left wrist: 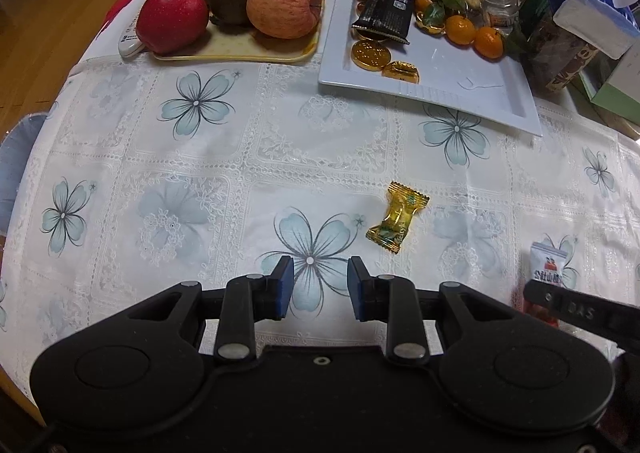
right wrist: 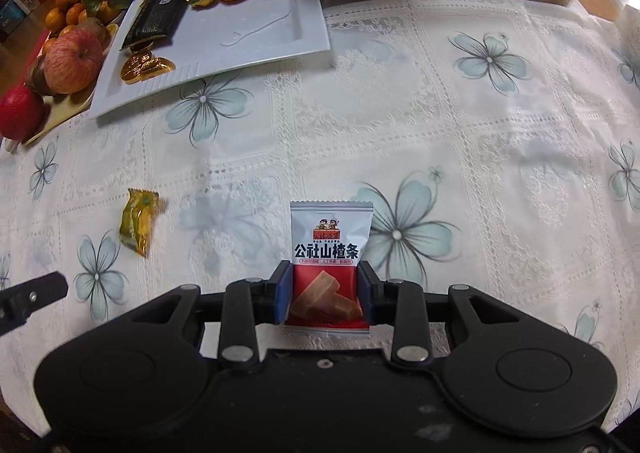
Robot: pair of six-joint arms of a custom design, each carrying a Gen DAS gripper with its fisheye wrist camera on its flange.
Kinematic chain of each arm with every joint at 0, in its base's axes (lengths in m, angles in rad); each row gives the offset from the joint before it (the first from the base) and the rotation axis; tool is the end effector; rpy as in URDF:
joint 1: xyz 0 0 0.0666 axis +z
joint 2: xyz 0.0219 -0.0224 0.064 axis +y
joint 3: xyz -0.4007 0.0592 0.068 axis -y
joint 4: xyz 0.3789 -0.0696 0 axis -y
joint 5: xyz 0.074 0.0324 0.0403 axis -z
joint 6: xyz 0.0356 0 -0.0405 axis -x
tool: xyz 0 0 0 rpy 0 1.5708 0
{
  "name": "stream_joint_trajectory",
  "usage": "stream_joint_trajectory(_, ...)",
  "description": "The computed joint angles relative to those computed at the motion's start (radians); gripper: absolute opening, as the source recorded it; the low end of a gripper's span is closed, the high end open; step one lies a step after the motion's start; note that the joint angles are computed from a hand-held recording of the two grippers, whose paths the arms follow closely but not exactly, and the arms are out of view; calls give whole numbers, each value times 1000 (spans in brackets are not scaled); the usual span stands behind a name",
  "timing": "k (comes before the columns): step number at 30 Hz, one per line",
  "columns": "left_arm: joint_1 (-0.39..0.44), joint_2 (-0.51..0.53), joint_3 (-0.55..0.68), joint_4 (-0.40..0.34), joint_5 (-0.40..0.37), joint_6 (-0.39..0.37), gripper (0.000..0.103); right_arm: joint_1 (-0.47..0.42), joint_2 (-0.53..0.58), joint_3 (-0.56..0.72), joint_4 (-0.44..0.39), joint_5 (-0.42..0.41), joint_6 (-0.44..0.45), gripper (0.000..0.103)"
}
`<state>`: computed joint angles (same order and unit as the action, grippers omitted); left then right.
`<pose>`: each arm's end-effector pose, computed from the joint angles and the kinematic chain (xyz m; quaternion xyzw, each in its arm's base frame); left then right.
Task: Organize snacks
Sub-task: 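Grasp the red-and-white hawthorn bar packet with the right gripper while the left approaches the gold candy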
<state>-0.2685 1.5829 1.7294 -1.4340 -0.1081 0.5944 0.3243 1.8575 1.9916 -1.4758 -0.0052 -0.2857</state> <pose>0.4830 -0.1293 0.4807 -0.1679 0.9742 -0.0104 0.1504 0.5694 0.1912 0.4396 -0.0195 0.9933 0.0368 0.1082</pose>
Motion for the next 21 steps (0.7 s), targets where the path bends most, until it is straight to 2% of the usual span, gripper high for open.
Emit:
stream_joint_trajectory(7,-32,28,2,-4,-37,-11,37,-64,-144,-155,17,-132,-36,35)
stream_joint_trajectory(12,-49,38,-2,29,-38,-31,37,-83,-189,-197,18,-227,-60,35)
stream_joint_trajectory(17,-64,48,-6,91,-63,-62,38,-87,-194,-194,30,-253,-78,36)
stream_joint_trajectory(21,-64,72,-1,120,-65,-51,38,-87,-192,-183,33,-252,-73,36)
